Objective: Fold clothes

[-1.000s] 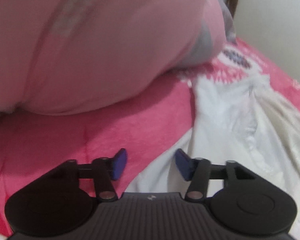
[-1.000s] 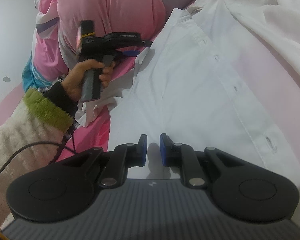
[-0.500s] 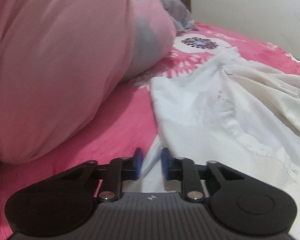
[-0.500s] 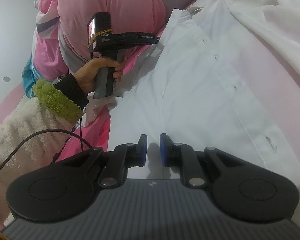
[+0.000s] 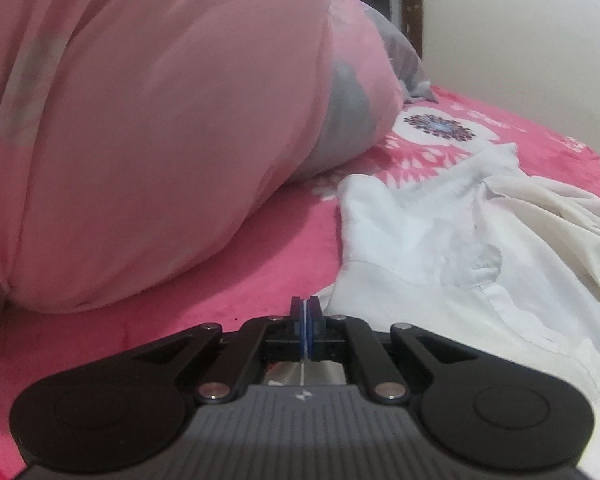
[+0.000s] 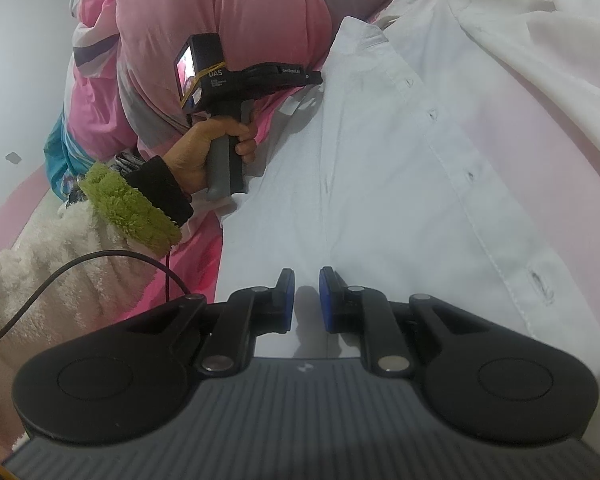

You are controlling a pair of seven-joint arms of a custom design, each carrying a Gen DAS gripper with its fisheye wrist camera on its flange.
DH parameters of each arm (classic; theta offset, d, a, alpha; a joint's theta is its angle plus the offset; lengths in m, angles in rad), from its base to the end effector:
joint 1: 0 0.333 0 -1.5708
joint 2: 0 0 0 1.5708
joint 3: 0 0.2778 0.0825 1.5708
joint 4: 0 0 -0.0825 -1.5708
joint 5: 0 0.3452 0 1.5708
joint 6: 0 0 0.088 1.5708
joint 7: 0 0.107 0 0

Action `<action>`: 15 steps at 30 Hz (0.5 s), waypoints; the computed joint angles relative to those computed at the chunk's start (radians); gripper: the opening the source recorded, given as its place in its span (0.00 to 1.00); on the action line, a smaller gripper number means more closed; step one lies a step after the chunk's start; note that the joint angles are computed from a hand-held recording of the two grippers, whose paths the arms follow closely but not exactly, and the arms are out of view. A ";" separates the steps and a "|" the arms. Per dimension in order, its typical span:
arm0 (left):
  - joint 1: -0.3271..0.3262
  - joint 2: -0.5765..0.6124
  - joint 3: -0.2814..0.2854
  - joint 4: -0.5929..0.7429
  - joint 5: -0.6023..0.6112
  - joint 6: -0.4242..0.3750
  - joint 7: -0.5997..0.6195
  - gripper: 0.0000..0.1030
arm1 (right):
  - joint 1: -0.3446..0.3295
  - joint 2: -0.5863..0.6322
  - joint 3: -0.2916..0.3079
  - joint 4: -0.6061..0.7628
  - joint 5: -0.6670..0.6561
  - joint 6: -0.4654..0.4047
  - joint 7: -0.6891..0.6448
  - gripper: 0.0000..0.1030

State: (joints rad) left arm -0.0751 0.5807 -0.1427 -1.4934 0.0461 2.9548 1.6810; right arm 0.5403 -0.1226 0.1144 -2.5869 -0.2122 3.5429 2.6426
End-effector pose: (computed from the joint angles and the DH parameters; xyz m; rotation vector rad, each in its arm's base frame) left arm 0.6892 -0.1314 0.4287 -1.4328 1.9615 -0.8883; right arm 0.3505 0.3028 0.4260 -1.3391 1.5806 0.0458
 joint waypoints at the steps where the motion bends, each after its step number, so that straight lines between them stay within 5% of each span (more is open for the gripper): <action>1: 0.001 0.001 0.000 0.001 -0.007 -0.005 -0.010 0.02 | 0.001 0.000 -0.002 0.001 -0.003 0.001 0.003 0.12; 6: -0.050 -0.001 0.062 -0.021 0.053 0.037 -0.050 0.02 | 0.012 -0.015 -0.039 -0.010 -0.069 0.011 0.078 0.12; 9: -0.022 -0.001 0.031 -0.032 0.042 0.054 -0.046 0.02 | 0.006 -0.100 -0.020 -0.018 -0.018 -0.070 0.087 0.16; 15: 0.065 0.017 -0.076 -0.030 -0.046 0.069 0.010 0.03 | 0.264 -0.218 -0.275 0.174 -0.070 -0.333 -0.036 0.30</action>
